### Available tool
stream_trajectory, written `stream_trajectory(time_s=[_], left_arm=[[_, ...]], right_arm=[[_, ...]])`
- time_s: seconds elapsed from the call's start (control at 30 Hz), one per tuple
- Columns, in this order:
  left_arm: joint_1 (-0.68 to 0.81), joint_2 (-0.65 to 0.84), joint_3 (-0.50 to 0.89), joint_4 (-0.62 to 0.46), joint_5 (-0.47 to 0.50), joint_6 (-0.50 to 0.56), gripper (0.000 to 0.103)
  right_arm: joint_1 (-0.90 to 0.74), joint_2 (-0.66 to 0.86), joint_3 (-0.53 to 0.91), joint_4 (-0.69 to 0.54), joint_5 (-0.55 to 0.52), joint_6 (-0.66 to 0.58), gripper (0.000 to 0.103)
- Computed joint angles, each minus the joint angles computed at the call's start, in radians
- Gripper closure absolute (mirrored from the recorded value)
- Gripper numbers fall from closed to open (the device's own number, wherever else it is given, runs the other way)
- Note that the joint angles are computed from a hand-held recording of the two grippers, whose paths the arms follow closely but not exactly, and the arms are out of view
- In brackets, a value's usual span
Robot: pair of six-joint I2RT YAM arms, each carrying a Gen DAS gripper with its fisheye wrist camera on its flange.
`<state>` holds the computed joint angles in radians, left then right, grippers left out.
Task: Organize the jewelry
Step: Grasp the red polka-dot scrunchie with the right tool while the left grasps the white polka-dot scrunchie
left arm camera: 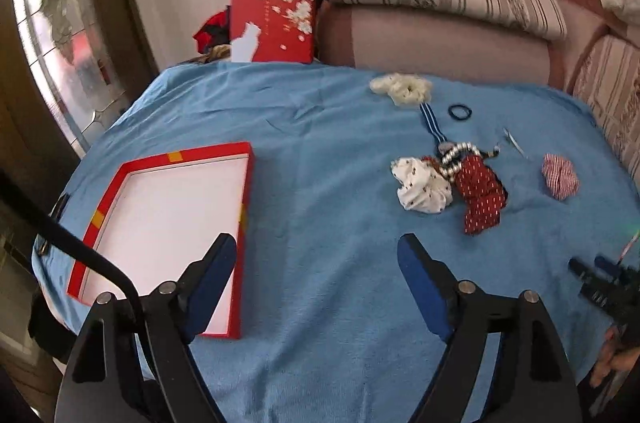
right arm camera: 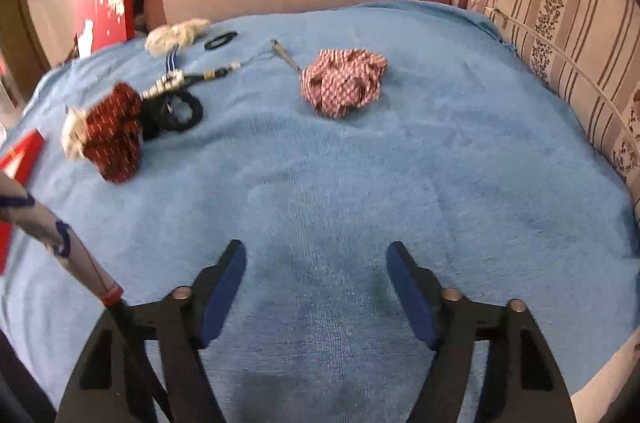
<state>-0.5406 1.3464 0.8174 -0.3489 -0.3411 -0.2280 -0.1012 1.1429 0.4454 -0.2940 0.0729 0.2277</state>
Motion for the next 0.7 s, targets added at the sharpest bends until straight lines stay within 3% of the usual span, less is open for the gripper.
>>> stream_trajectory(time_s=[0.23, 0.43, 0.63, 0.67, 0.7], left_arm=[[0.048, 0.138, 0.064, 0.045, 0.093, 0.037, 0.021], [0.169, 0.276, 0.150, 0.040, 0.289, 0.017, 0.022], [0.235, 0.392, 0.220, 0.081, 0.407, 0.016, 0.022], [0.244, 0.418, 0.239, 0.087, 0.438, 0.014, 0.022], [0.249, 0.445, 0.260, 0.089, 0.465, 0.009, 0.022]], right_arm=[[0.067, 0.017, 0.127, -0.044, -0.167, 0.044, 0.035], [0.167, 0.169, 0.235, 0.042, -0.207, 0.117, 0.035], [0.217, 0.351, 0.340, 0.128, -0.263, 0.141, 0.035], [0.227, 0.388, 0.361, 0.135, -0.252, 0.140, 0.037], [0.236, 0.427, 0.384, 0.139, -0.238, 0.139, 0.052]])
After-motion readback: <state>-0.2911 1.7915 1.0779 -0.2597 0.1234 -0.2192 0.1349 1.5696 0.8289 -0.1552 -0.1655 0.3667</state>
